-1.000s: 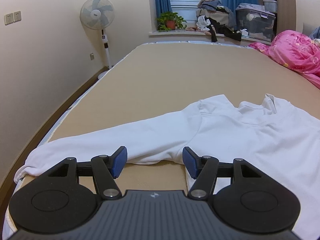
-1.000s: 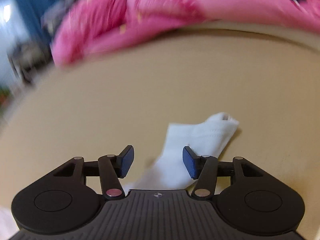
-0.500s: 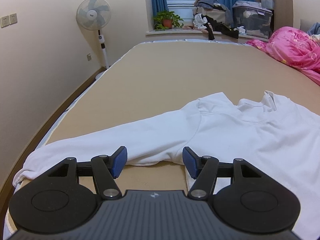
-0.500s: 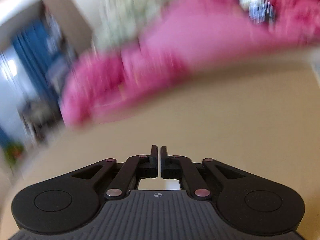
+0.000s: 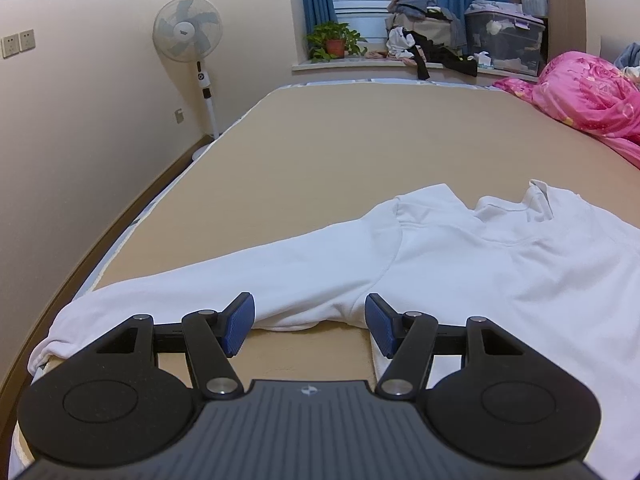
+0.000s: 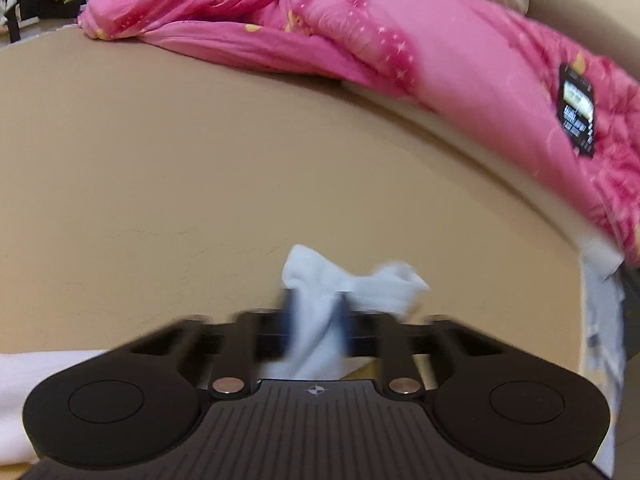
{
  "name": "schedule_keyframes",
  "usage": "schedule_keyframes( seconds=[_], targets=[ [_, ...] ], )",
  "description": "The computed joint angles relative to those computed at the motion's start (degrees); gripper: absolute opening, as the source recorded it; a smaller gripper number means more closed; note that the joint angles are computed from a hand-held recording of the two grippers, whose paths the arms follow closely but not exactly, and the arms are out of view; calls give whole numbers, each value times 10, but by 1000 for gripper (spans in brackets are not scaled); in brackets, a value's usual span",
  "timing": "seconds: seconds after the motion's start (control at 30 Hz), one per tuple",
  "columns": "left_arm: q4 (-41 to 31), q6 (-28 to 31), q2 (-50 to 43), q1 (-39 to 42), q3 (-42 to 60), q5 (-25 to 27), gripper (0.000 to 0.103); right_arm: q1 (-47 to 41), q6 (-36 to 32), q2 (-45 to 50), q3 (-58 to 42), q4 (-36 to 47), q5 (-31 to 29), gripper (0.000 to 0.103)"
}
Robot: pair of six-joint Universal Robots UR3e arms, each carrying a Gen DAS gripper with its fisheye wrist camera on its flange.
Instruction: Fold small clothes
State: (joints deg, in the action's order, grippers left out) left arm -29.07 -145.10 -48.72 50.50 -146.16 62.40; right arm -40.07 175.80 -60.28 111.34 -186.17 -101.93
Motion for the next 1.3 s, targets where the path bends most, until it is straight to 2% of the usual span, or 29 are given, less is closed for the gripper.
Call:
schedule_keyframes(
  seconds=[0.07, 0.13, 0.17, 0.23, 0.27, 0.3, 0.33, 0.4, 0.43, 0.53, 0.6, 0.7, 0.77, 0.87, 0.93, 1.03, 1.07, 1.1, 1.17, 1.23, 1.3],
  targets=[
    [2, -2, -2, -2, 0, 2, 67, -17, 29, -8, 6, -14, 41, 6],
    [8, -4, -10, -8, 2, 9, 67, -75, 81, -27, 31, -79, 164, 5],
    [11, -5, -15, -11, 4, 12, 67, -103, 112, -30, 49, -146, 223, 5],
    [15, -5, -21, -15, 5, 17, 67, -195, 234, -14, 95, -360, 400, 5],
    [16, -5, -22, -16, 5, 19, 67, -224, 286, -5, 102, -413, 436, 6],
    [19, -4, -26, -17, 6, 20, 67, -240, 323, -1, 110, -425, 438, 6],
    [20, -4, -27, -18, 6, 21, 67, -245, 340, -4, 117, -396, 413, 9],
    [21, -4, -30, -19, 9, 21, 67, -231, 338, -28, 105, -222, 316, 18],
    [20, -3, -30, -18, 9, 20, 67, -233, 351, -28, 100, -156, 279, 18],
    [19, -1, -28, -17, 7, 18, 67, -259, 364, -28, 122, -149, 298, 18],
    [23, -2, -31, -20, 7, 22, 67, -265, 349, -27, 137, -214, 333, 18],
    [25, 0, -34, -21, 8, 25, 67, -274, 358, -24, 144, -258, 397, 18],
    [24, 0, -34, -21, 8, 25, 67, -269, 347, -23, 119, -210, 428, 19],
    [23, 0, -33, -22, 8, 27, 67, -248, 324, -2, 56, -102, 430, 25],
    [25, 1, -34, -23, 7, 28, 67, -223, 304, 4, 19, -30, 395, 26],
    [32, 2, -39, -28, 6, 34, 67, -192, 289, 28, -27, -12, 352, 24],
    [37, 0, -43, -31, 6, 36, 67, -182, 281, 29, -37, -8, 339, 20],
    [40, 0, -46, -32, 5, 38, 67, -183, 277, 28, -27, -24, 349, 3],
    [50, -2, -54, -37, 4, 44, 67, -190, 284, 37, -25, -61, 384, 3],
    [60, -4, -62, -43, 3, 50, 67, -199, 311, 50, -28, -135, 429, 3],
    [70, -7, -70, -49, 2, 56, 67, -224, 388, 68, -31, -247, 494, 3]
  ],
)
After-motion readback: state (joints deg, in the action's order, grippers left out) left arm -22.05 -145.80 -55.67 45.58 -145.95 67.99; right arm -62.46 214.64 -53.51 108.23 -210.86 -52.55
